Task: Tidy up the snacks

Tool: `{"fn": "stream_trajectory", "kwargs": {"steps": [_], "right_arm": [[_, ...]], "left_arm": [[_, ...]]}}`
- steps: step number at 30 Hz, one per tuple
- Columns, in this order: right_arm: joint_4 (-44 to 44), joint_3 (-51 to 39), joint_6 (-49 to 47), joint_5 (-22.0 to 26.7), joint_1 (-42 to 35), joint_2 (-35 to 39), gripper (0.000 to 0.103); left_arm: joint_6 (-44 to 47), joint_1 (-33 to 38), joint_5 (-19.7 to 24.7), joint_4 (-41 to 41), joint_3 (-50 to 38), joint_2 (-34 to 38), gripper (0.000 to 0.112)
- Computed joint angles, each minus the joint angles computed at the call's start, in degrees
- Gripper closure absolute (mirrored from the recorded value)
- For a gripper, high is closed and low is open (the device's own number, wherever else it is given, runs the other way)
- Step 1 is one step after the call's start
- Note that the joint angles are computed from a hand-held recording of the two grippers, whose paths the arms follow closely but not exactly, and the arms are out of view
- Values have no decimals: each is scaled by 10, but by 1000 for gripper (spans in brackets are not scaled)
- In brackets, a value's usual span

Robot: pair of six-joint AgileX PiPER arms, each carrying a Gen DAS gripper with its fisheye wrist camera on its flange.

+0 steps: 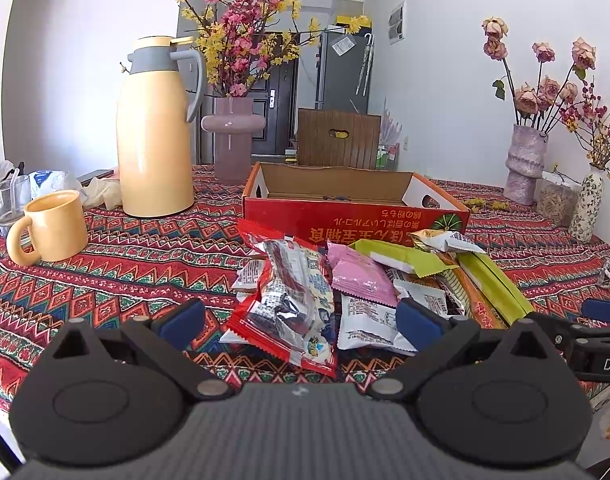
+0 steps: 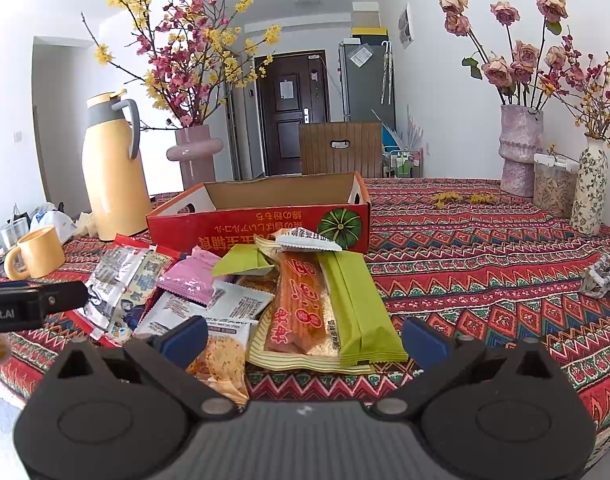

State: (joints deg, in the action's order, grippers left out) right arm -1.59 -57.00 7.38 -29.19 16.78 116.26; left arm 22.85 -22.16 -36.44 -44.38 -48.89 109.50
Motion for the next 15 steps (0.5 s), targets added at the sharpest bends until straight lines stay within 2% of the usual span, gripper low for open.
{"fn": "stream_trajectory", "kwargs": {"steps": [15], "right_arm": [[-1, 1, 2, 0, 0, 1, 0]], "left_arm": [[-4, 0, 0, 2, 3, -2, 9]]}}
